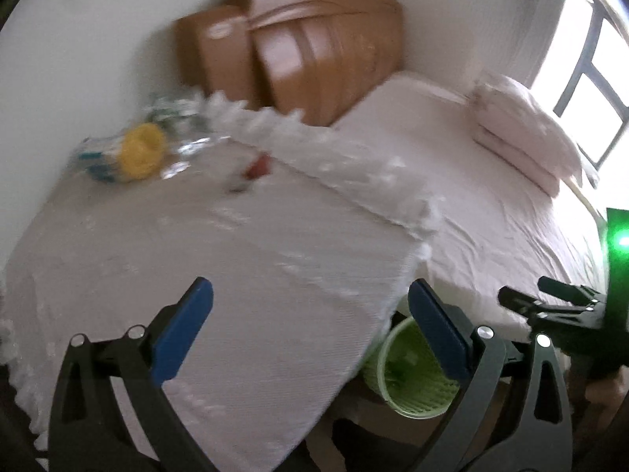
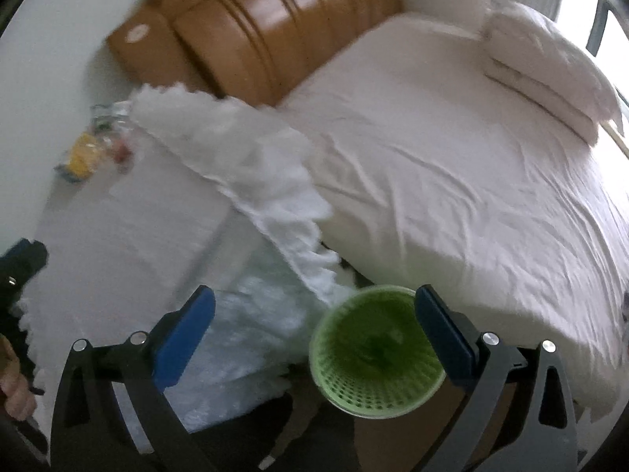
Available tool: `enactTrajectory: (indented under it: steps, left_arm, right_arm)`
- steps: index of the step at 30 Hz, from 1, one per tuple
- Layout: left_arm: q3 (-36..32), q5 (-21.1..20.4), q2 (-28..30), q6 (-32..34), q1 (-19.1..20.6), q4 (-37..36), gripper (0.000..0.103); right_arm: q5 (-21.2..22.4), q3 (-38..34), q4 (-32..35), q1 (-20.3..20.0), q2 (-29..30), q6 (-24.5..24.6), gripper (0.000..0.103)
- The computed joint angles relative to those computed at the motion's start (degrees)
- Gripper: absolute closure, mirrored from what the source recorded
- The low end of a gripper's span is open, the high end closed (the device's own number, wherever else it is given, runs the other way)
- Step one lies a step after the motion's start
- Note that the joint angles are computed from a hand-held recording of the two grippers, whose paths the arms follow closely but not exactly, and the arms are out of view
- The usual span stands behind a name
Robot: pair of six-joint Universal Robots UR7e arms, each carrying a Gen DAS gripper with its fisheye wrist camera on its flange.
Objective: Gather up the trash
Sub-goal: 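Move both tools back over the bed toward the remaining trash, then grasp the red paper piece with the right gripper while the left gripper grasps the clear bottle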
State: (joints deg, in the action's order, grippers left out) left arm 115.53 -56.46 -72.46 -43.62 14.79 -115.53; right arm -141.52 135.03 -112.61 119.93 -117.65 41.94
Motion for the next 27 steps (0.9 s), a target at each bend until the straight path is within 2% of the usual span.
enactTrajectory:
  steps: [7,15,18,27]
  left_arm:
    - [1.72,2.54,-5.51,-4.96,2.81,3.70,0.008]
    - [1.58,5.83,-6.89,-3.63,6.09,4.06,0.008]
    - [1.08,6.49,-6.46,-1.38,7.94,2.32,0.008]
    - [-3.62,8.76,0.11,13.83,15.39,-5.57,0.008]
  right_arm:
    - [2.19,-2.76,-8.05,1.78,10.01,-4.17,0.003]
    - [5.73,-6.19,-16.02,0.73,19.77,-10.14,0.003]
    - [6.65,-7.98,-20.37,-0.50,24.24,-13.44,0.003]
    - [8.60,-16.25,-28.70,-4.54,37.72,-21.62,0.003]
